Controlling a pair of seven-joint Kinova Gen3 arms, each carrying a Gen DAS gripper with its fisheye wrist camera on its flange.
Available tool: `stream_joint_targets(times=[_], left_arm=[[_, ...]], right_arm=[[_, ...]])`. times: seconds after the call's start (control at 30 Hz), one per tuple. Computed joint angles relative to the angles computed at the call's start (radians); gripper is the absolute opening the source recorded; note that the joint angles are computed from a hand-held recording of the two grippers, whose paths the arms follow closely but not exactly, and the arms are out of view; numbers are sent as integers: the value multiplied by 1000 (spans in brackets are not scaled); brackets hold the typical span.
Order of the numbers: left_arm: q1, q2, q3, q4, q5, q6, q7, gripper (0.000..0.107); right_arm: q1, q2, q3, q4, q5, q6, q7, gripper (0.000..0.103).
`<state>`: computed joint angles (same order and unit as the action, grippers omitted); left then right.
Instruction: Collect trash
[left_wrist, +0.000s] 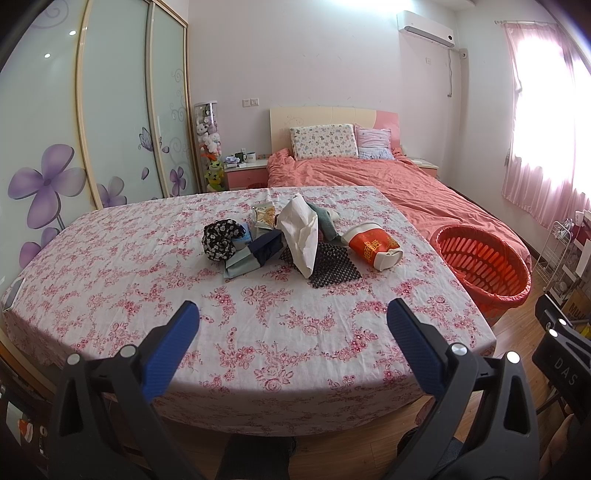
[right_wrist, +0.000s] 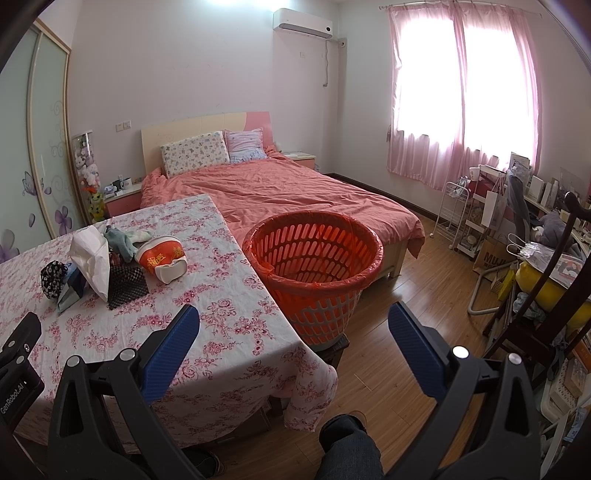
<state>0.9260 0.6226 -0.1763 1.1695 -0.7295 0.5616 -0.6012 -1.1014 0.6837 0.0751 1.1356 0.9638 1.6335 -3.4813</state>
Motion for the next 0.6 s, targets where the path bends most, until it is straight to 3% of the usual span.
stream_joint_targets(times=[0.6], left_arm=[[-7,2,6,10,5,-3,-3,99]], right_arm=[[6,5,2,-6,-2,-7,9,101]])
